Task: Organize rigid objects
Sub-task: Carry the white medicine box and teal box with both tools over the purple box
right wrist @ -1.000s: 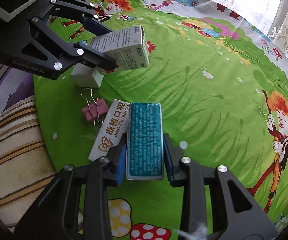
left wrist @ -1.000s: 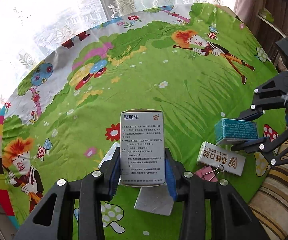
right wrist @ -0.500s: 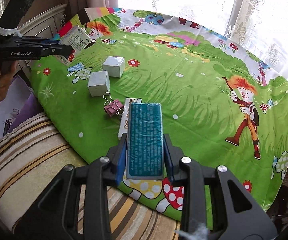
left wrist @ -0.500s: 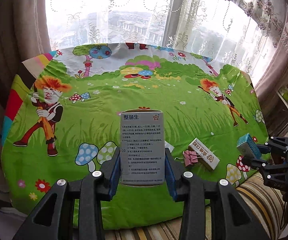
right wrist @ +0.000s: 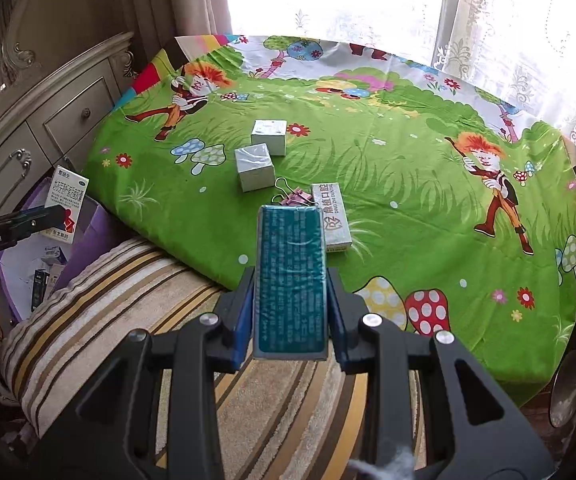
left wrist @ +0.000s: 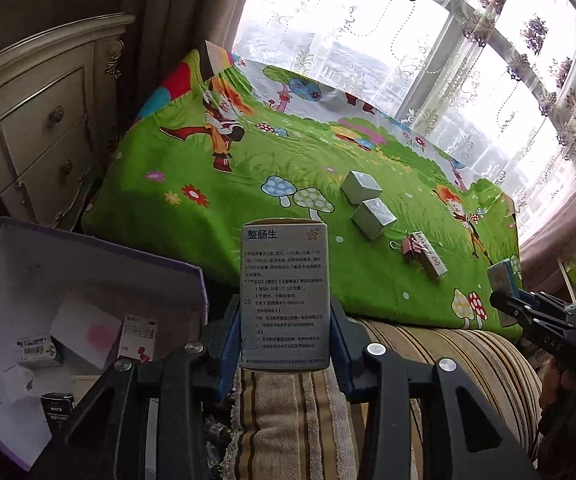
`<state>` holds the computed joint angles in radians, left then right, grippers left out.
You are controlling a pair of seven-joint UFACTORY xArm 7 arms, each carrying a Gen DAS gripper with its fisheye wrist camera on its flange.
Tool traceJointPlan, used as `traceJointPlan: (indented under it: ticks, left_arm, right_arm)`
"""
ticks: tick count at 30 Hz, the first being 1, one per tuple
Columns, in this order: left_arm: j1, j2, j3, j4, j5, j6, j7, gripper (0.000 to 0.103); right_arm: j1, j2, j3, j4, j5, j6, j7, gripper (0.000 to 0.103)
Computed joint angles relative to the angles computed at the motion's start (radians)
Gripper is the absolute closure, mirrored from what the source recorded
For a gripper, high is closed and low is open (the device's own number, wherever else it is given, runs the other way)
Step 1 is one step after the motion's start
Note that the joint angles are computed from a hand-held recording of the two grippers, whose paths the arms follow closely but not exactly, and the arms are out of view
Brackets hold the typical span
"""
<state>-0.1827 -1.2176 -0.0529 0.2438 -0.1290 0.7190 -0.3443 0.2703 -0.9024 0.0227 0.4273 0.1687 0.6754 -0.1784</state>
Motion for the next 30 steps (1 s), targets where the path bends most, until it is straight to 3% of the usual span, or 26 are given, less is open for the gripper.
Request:
traceJointPlan:
  ticks: [5,11,21,30]
  left_arm:
    - [0.151,-0.173,0.08,-0.024,0.056,0.135,0.01,0.063]
    - [0.314,-0.279,0.168,-0.034,0.1,0.21,0.062,0.063]
    - [0.571,-0.327,0.307,-0.056,0.147,0.246,0.159,0.063]
    - [0.772,-0.288,0.41,-0.088,0.142,0.221,0.249,0.063]
  right_arm:
    - [0.042,-0.041,0.017,0.002,0.019,0.024,0.009,0.066]
    - [0.121,0.002,0.067,0.04,0.041,0.011,0.019,0.066]
    - [0.254,0.182,0.139,0.15,0.06,-0.028,0.008,0.066]
    - [0.351,0.391,0.194,0.288,0.087,-0.066,-0.032,0.066]
